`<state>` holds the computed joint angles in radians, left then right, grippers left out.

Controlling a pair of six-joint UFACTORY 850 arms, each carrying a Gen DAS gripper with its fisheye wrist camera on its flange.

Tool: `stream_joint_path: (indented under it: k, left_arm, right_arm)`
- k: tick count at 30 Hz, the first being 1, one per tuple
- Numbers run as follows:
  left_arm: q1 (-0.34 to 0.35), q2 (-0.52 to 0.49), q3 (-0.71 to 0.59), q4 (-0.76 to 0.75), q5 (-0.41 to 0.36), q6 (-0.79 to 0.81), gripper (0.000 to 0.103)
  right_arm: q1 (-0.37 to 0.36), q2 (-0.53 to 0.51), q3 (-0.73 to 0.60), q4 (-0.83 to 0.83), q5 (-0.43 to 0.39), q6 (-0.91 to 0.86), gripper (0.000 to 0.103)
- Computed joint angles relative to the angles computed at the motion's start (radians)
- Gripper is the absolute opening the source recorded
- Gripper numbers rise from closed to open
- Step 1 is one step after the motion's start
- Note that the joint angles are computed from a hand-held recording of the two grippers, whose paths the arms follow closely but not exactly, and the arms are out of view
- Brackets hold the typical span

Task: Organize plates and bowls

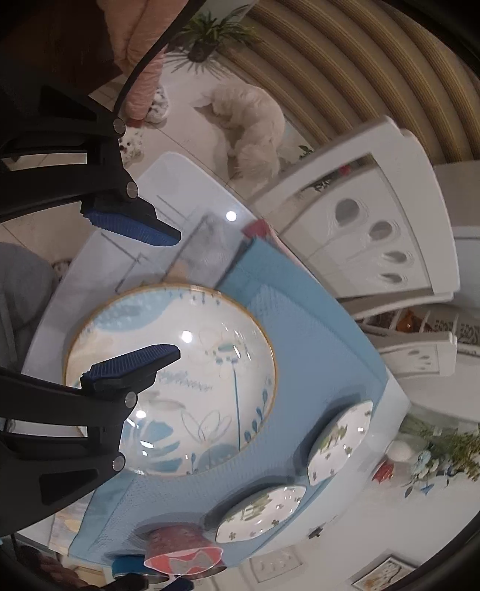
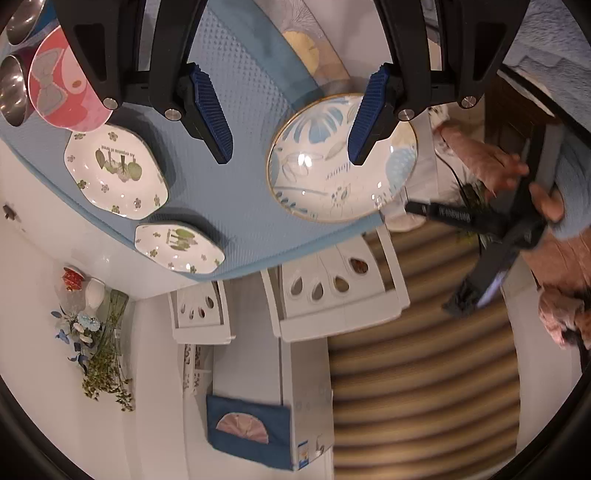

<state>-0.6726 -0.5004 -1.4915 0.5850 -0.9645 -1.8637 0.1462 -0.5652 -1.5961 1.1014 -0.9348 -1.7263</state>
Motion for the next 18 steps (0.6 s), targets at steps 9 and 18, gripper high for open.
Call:
stream_joint_path:
  k: [9, 18]
  left_arm:
    - [-0.004, -0.053, -0.101, 0.069, 0.009, 0.159, 0.057]
    - [0.089, 0.012, 0.006, 0.104, 0.189, 0.032, 0.057]
  right_arm:
    - [-0.011, -0.07, -0.113, -0.056, 0.098, 0.117, 0.063]
    - [-0.01, 0.006, 0.006, 0.062, 0.264, 0.21, 0.072]
